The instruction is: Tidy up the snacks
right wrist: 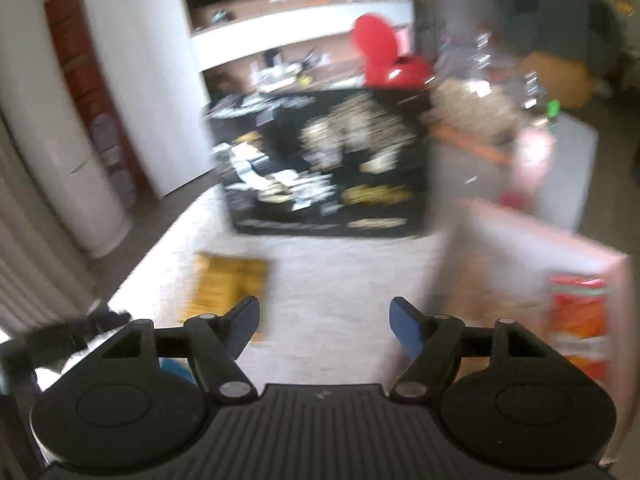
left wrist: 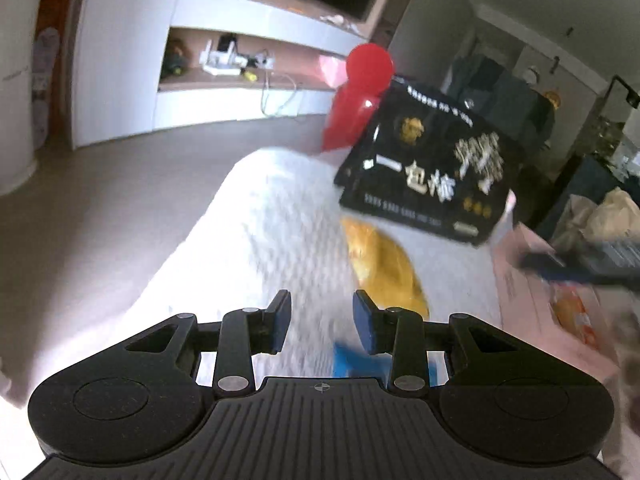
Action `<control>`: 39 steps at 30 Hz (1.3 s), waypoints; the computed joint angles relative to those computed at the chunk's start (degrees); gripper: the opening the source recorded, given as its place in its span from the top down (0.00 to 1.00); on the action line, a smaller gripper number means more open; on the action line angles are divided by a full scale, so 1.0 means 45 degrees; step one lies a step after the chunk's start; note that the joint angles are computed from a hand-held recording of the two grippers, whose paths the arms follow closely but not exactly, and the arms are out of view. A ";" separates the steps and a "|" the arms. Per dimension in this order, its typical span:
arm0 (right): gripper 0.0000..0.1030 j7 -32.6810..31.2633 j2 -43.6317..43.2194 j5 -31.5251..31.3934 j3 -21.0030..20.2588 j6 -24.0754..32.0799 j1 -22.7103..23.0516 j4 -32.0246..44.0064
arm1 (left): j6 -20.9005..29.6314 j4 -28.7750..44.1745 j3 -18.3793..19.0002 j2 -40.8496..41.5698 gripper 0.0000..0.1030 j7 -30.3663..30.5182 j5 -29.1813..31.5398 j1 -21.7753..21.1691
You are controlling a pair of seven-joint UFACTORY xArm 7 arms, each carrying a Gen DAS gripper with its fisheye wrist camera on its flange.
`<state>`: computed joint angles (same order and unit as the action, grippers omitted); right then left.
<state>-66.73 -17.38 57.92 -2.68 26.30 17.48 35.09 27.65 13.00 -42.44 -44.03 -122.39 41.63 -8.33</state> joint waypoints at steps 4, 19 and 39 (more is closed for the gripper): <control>0.30 0.1683 0.1208 0.0222 0.1240 -0.1295 0.0773 0.0429 | 0.0781 -0.0279 0.0180 -0.0050 0.63 0.0364 -0.0832 -0.1526; 0.42 0.2804 0.2668 -0.1270 0.2545 -0.2344 0.0840 0.0386 | -0.0466 0.0245 -0.0358 0.1385 0.63 -0.0402 0.0116 -0.0919; 0.42 -0.0923 -0.5407 -0.4569 -0.4275 -0.2229 -0.0206 -0.6154 | -0.3710 0.2103 -0.1524 0.3295 0.64 -0.1635 0.3243 0.1910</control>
<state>-70.89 -41.71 37.36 -21.92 16.26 16.55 7.40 10.96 22.46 -49.30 -29.20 -129.75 56.22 0.27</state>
